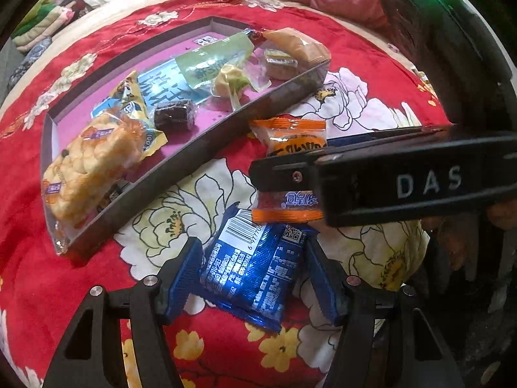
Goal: Organize snacks
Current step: 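Grasp the blue biscuit packet with the left tool while the right tool grasps the orange-labelled peanut bag, then carry the blue packet over the tray with the left tool while the right tool carries the peanut bag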
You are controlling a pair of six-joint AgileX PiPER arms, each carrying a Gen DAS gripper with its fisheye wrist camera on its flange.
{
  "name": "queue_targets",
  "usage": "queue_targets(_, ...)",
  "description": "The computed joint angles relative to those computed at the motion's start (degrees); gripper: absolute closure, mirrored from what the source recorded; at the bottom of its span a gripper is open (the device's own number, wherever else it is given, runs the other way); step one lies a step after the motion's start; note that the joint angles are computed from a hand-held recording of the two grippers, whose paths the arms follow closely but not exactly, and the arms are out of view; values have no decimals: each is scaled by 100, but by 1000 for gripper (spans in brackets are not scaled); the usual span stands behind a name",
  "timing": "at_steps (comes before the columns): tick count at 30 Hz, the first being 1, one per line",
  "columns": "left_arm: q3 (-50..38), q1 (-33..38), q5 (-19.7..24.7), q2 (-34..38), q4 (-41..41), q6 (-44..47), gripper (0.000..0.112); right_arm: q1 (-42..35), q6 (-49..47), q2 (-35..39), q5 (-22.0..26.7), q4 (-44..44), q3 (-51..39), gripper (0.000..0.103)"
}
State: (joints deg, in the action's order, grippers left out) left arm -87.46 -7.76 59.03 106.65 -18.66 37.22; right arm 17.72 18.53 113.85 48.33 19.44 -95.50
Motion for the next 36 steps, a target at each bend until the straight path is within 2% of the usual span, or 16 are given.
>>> queue_targets(1, 3, 2, -9, 15, -35, 11, 46, 2, -37, 3, -18, -16, 7, 37)
queue_targets(4, 72, 21, -89, 39, -179, 20, 46, -101, -341, -60, -154, 216, 183, 47)
queue_targets(9, 275, 45, -276, -10, -400, -25, 46, -297, -974, -273, -362, 764, 585, 57)
queue_targets(13, 318, 137, -245, -46, -622, -191, 54, -409, -1358, -486, -476, 1074, 883, 58)
queue_targets(17, 304, 333, -55, -120, -1027, -185, 56, -513, -1690, -769, -722, 1493, 1170, 58)
queue_targets(21, 360, 324, -125, -354, -1101, -273, 56, -551, -1867, -1071, -1120, 1528, 1299, 58)
queue_targets(27, 16, 251, -106, -426, -854, -842, 56, -565, -1890, -1286, -1490, 1271, 1304, 58)
queue_targets(36, -977, 50, -278, -114, -34, -1906, 56, -607, -1855, -1086, -1771, 931, 798, 58)
